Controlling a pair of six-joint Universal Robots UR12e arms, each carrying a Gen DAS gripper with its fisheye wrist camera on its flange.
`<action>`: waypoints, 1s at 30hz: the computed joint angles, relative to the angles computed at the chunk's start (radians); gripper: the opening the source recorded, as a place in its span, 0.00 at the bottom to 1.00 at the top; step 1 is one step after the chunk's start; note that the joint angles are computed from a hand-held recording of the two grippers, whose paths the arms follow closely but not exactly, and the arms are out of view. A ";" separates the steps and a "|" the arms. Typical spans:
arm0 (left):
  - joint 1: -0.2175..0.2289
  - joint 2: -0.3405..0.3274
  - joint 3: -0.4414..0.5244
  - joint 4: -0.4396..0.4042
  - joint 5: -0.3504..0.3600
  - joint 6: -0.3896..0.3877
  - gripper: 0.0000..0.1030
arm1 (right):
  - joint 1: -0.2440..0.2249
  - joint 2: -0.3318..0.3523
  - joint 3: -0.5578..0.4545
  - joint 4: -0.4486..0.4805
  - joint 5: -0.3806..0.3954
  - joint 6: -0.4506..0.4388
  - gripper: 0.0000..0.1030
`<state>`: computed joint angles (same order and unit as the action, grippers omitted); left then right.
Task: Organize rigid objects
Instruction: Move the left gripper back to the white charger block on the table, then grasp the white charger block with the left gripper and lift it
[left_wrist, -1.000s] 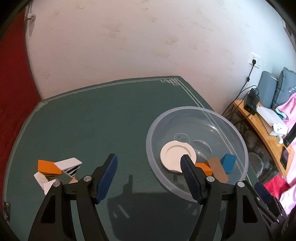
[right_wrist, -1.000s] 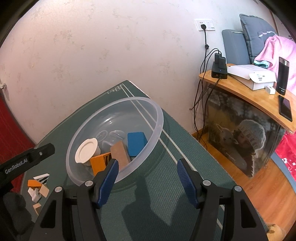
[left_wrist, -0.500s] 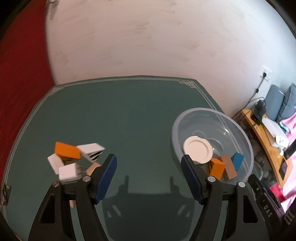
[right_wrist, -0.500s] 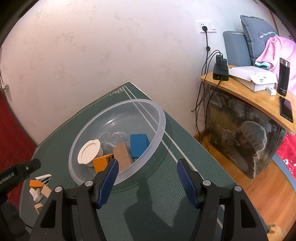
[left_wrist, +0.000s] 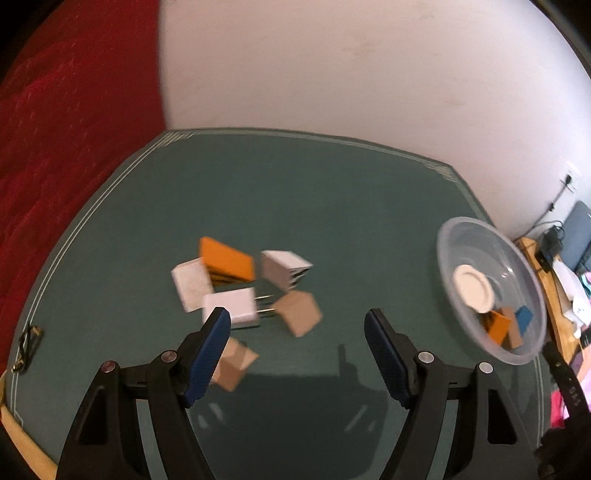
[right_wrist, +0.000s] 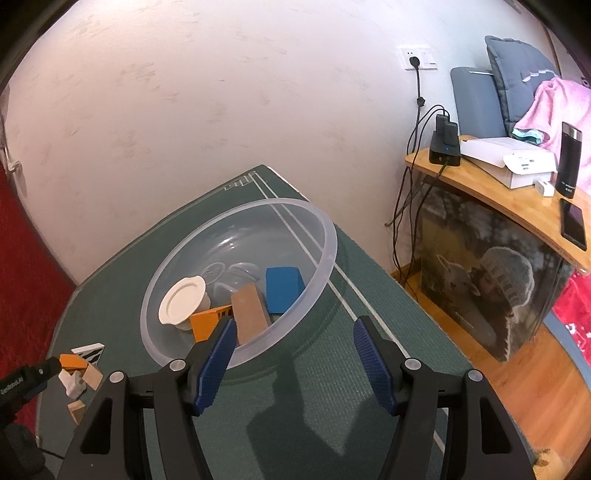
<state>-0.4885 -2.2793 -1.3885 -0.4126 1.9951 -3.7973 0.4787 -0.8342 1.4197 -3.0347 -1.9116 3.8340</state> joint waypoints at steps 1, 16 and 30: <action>0.003 0.004 -0.009 -0.002 0.001 -0.010 0.74 | 0.001 0.001 -0.001 -0.002 -0.002 -0.003 0.67; 0.043 0.022 -0.061 -0.033 -0.017 -0.079 0.74 | 0.016 0.011 -0.012 -0.038 -0.036 -0.087 0.70; 0.072 0.000 -0.031 -0.088 -0.079 -0.093 0.74 | 0.022 0.015 -0.021 -0.024 -0.052 -0.099 0.70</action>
